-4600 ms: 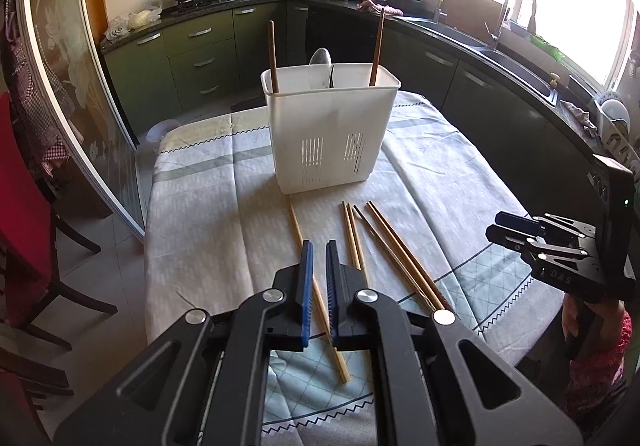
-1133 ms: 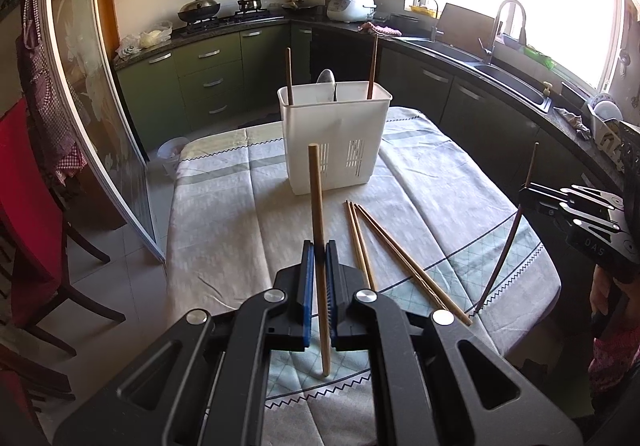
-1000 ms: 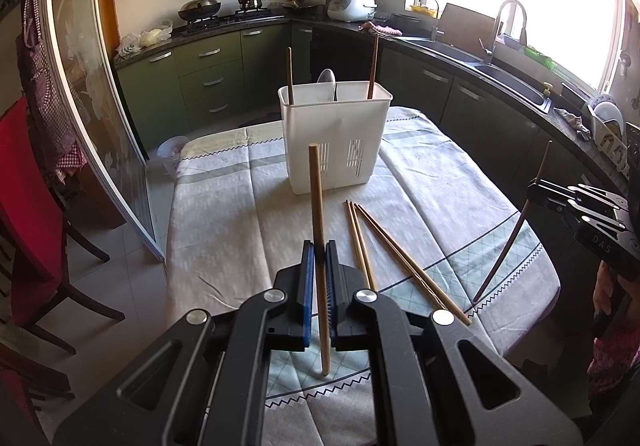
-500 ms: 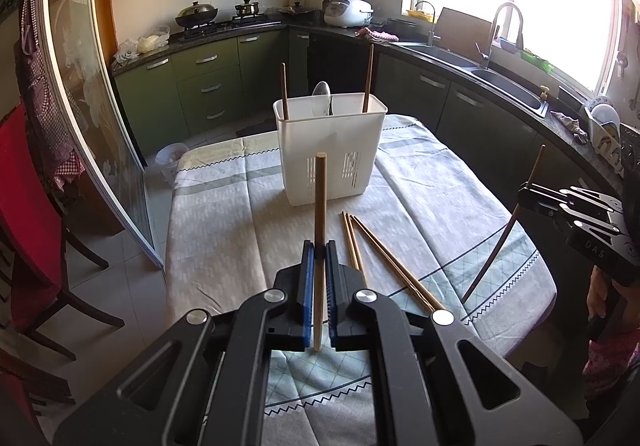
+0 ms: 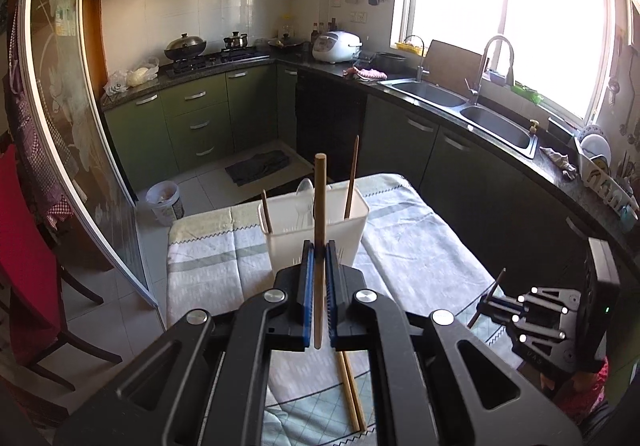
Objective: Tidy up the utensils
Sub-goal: 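Carry both held chopsticks upright toward the white holder with both grippers, then drop the chopsticks into the white holder by opening both grippers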
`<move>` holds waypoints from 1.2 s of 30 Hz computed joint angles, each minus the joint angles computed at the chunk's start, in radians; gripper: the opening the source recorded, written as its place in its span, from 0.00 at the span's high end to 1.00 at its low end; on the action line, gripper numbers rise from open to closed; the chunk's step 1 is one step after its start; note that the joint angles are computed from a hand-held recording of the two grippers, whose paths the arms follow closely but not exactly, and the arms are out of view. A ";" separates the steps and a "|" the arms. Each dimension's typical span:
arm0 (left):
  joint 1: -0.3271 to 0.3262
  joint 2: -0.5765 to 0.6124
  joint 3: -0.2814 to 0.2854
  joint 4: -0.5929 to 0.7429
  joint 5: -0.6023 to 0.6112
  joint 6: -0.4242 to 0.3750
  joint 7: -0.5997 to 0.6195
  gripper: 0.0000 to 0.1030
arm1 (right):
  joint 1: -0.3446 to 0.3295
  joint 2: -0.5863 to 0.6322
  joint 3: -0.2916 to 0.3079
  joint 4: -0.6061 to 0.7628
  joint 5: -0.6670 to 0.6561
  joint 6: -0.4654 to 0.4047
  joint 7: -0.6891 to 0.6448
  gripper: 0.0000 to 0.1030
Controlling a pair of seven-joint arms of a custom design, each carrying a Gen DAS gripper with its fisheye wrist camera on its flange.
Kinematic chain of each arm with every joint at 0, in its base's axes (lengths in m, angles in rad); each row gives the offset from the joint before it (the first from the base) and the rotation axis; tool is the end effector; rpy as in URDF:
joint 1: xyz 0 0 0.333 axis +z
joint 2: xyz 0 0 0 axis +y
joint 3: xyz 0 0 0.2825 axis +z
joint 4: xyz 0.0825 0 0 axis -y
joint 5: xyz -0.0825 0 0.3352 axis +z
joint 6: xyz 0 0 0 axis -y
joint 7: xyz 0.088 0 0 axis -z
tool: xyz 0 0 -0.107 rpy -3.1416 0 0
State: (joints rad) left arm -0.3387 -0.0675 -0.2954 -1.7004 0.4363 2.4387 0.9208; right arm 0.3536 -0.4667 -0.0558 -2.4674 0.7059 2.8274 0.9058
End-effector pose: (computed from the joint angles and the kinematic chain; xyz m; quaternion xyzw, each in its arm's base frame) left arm 0.4335 -0.3255 0.6699 -0.5684 0.7009 -0.3477 0.2545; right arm 0.4112 0.0891 0.5378 -0.7400 0.5051 -0.1704 0.4102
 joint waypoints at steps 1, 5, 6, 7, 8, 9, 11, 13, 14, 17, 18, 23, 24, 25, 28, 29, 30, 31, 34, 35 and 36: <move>0.002 0.030 0.000 0.053 0.009 -0.010 -0.001 0.95 | 0.001 0.002 -0.004 0.002 0.002 -0.002 -0.002 0.93; -0.022 0.179 0.012 0.294 0.111 -0.072 -0.024 0.95 | -0.002 0.010 -0.014 0.012 0.011 -0.010 -0.007 0.93; -0.037 0.221 0.022 0.358 0.140 -0.089 -0.029 0.95 | -0.002 0.013 -0.017 0.014 0.015 -0.012 -0.009 0.93; -0.054 0.266 0.034 0.426 0.167 -0.109 -0.036 0.95 | -0.003 0.015 -0.020 0.016 0.020 -0.014 -0.013 0.93; -0.072 0.313 0.049 0.496 0.185 -0.130 -0.038 0.95 | -0.002 0.017 -0.025 0.019 0.028 -0.017 -0.018 0.93; -0.088 0.363 0.063 0.567 0.188 -0.151 -0.030 0.95 | -0.003 0.018 -0.026 0.020 0.034 -0.020 -0.021 0.93; -0.119 0.455 0.095 0.695 0.183 -0.191 -0.016 0.95 | -0.003 0.021 -0.031 0.024 0.046 -0.026 -0.032 0.93; -0.146 0.544 0.124 0.818 0.162 -0.238 0.009 0.95 | -0.006 0.023 -0.033 0.028 0.056 -0.033 -0.041 0.93; -0.157 0.581 0.138 0.866 0.150 -0.260 0.020 0.95 | -0.009 0.025 -0.031 0.031 0.058 -0.035 -0.043 0.93; -0.176 0.674 0.172 0.981 0.084 -0.334 0.070 0.95 | -0.016 0.032 -0.032 0.049 0.066 -0.045 -0.051 0.93; -0.171 0.675 0.172 0.969 0.065 -0.342 0.077 0.95 | -0.018 0.033 -0.029 0.057 0.067 -0.048 -0.053 0.93; -0.136 0.540 0.169 0.684 0.040 -0.238 0.044 0.83 | -0.017 0.060 -0.017 0.130 0.072 -0.067 -0.073 0.93; -0.126 0.500 0.163 0.613 0.044 -0.207 0.032 0.82 | -0.017 0.069 -0.009 0.148 0.068 -0.062 -0.074 0.93; -0.115 0.461 0.156 0.546 0.048 -0.174 0.020 0.81 | -0.015 0.080 -0.004 0.172 0.065 -0.060 -0.075 0.93; -0.079 0.334 0.129 0.347 0.055 -0.073 -0.021 0.75 | -0.010 0.131 0.010 0.269 0.059 -0.054 -0.071 0.93; -0.067 0.288 0.120 0.280 0.057 -0.039 -0.034 0.75 | -0.008 0.154 0.013 0.310 0.062 -0.054 -0.069 0.93; -0.055 0.247 0.111 0.220 0.062 -0.010 -0.046 0.75 | -0.003 0.178 0.013 0.355 0.073 -0.051 -0.070 0.93; -0.045 0.204 0.102 0.161 0.069 0.015 -0.058 0.74 | -0.002 0.205 0.014 0.405 0.084 -0.052 -0.068 0.93; -0.020 0.101 0.075 0.029 0.101 0.049 -0.076 0.71 | -0.015 0.306 0.034 0.566 0.092 -0.044 -0.035 0.93; -0.014 0.073 0.066 -0.007 0.111 0.053 -0.085 0.70 | -0.025 0.344 0.048 0.619 0.074 -0.031 -0.007 0.93; -0.006 0.044 0.058 -0.043 0.109 0.060 -0.086 0.70 | -0.037 0.382 0.062 0.671 0.044 -0.020 0.033 0.93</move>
